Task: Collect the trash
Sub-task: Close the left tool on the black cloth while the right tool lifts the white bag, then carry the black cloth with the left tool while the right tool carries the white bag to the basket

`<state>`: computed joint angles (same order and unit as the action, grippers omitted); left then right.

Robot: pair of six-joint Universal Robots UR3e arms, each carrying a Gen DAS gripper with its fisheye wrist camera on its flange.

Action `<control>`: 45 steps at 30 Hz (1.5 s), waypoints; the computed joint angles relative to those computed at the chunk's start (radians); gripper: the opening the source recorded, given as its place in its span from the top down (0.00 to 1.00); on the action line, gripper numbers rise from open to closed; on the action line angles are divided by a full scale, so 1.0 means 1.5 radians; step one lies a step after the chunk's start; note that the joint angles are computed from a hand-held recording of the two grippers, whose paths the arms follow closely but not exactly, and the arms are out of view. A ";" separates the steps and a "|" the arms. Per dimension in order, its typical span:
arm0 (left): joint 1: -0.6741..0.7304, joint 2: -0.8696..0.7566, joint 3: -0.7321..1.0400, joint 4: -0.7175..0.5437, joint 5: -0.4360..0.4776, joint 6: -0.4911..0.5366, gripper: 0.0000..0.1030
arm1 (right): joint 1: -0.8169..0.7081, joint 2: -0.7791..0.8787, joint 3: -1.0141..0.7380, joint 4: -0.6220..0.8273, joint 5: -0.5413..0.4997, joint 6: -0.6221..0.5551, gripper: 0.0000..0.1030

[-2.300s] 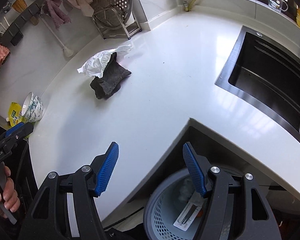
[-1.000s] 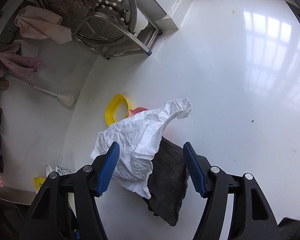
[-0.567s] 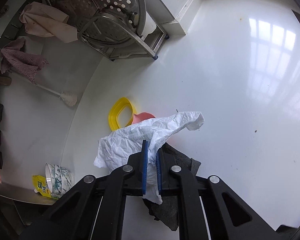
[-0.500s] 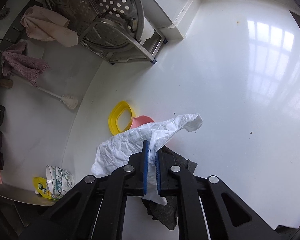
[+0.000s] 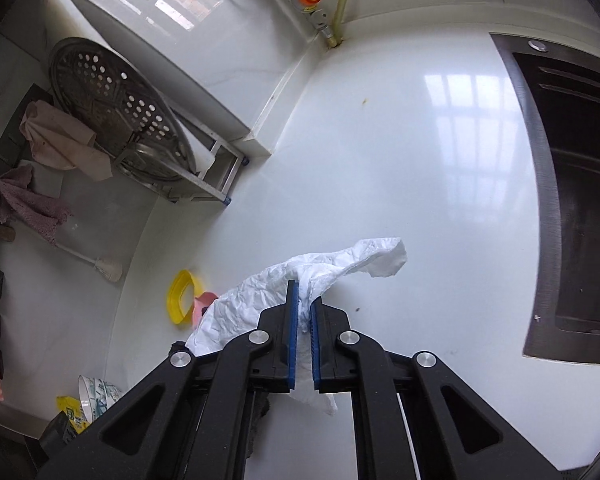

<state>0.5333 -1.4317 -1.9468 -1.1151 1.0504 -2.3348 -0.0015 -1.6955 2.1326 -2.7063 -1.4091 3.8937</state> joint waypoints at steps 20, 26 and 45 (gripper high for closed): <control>-0.137 -0.123 -0.016 0.193 0.054 -0.154 0.35 | -0.059 -0.193 0.146 0.062 0.010 -0.045 0.95; -0.127 -0.093 -0.013 0.128 0.028 -0.114 0.74 | -0.031 -0.188 0.145 0.054 0.012 -0.023 0.95; 0.076 0.168 -0.024 -0.235 -0.055 0.151 0.79 | 0.104 -0.269 0.060 0.153 -0.068 0.041 0.95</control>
<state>0.6478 -1.1796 -1.9832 -1.4669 0.9686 -2.1078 0.1550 -2.0995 2.2227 -2.4772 -1.5113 3.9558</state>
